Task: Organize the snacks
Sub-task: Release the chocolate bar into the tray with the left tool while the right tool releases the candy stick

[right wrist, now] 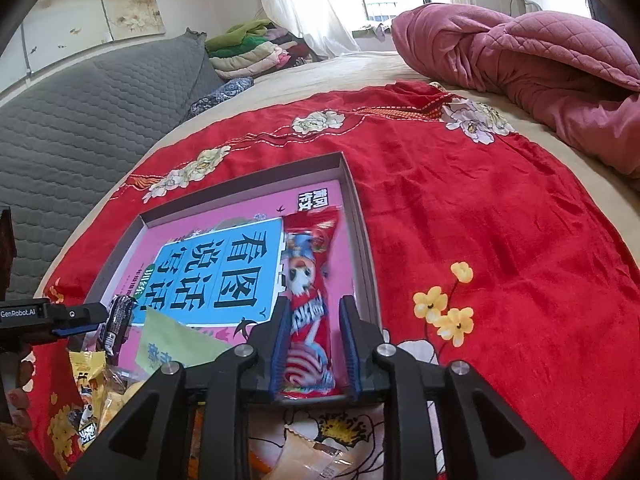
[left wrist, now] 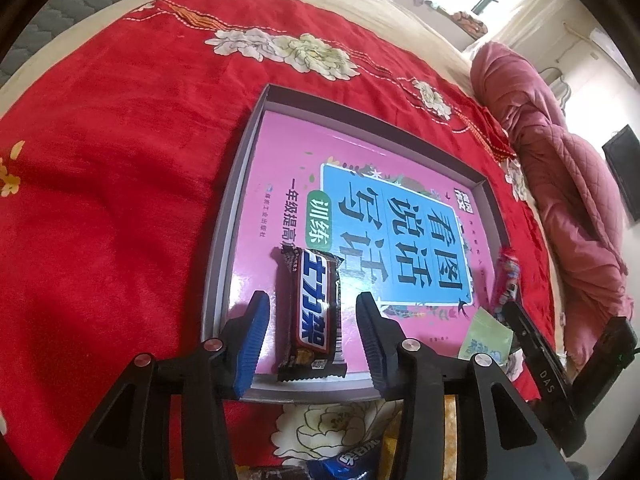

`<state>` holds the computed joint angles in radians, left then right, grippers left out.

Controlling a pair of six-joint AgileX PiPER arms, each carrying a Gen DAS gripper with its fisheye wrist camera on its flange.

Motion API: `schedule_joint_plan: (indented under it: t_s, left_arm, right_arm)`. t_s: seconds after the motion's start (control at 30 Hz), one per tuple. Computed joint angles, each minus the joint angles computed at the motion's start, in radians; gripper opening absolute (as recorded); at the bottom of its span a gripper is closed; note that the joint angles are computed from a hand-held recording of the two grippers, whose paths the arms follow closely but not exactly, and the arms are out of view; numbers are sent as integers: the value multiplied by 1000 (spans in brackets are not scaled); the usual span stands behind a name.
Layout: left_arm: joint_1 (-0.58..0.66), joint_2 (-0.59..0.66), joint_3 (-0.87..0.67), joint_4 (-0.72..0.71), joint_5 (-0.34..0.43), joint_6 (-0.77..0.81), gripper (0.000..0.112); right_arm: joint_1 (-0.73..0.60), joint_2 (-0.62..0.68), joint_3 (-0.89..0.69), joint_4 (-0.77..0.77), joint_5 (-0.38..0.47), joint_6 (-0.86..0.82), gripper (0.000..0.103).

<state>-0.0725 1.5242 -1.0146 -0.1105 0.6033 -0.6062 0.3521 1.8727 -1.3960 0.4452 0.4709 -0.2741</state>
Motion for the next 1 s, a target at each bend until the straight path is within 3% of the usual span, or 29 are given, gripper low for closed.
schedule_joint_plan:
  t_s: [0.2,0.3,0.4,0.53,0.83,1.0]
  left_arm:
    - [-5,-8,-1,23,5,-19,47]
    - [-9,-14,-5,37,13,-36,54]
    - [-8,-21,-3,34,14,-35,55]
    - [-14,-29,-8,53,26,-50,55]
    - [-22,-58,-4,69,43,-60,55]
    - [-28,-81,-3,82,56,-72,55]
  right_arm:
    - [2,-3,-2,-4,5,5,26]
    - [2,-3,-2,3,4,0,26]
    - [-3,-8,2,35,3,-27,30]
    - [-7,-18,11,54,-8,-44,48]
    - [-17,-37,26,102,-10,-78,49]
    - [-27,-62,42,131,-17,-104,57]
